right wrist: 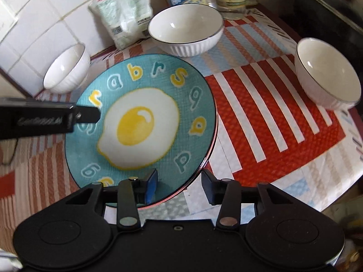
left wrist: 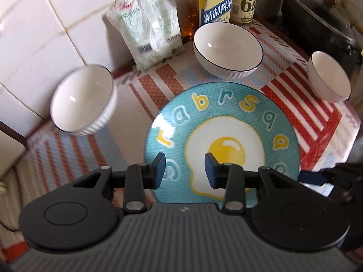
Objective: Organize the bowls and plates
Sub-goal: 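Lower the teal plate onto the stack and open both tools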
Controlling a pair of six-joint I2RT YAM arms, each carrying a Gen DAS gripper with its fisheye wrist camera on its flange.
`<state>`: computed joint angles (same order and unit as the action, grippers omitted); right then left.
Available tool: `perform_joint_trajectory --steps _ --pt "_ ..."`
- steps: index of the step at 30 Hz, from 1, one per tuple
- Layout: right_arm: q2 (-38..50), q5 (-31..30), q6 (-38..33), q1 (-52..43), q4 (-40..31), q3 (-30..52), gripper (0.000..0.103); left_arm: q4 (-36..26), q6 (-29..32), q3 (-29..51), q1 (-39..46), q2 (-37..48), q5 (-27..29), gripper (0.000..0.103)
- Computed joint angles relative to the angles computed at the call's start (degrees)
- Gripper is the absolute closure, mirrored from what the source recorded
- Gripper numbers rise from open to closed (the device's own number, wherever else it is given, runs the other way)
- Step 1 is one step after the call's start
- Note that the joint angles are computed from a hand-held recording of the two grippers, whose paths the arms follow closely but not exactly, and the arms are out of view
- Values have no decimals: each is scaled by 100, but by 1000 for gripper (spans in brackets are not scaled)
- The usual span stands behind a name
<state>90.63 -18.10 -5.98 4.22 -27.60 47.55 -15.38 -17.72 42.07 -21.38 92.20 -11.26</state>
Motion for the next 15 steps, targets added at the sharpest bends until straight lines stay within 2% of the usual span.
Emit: perform_joint_trajectory --steps 5,9,12,14,15 --pt "-852 -251 -349 -255 99 -422 54 -451 -35 -212 22 -771 166 66" --pt "-1544 -851 -758 -667 -594 -398 50 -998 -160 -360 -243 -1472 -20 61" --pt "-2160 -1037 -1009 -841 -1009 -389 49 -1483 -368 -459 -402 -2028 56 58" --pt "-2576 -1147 -1201 -958 -1334 -343 39 -1851 -547 -502 -598 -2416 26 57" --pt "-2769 -1176 -1245 -980 -1427 -343 39 -2037 -637 -509 -738 -2596 -47 56"
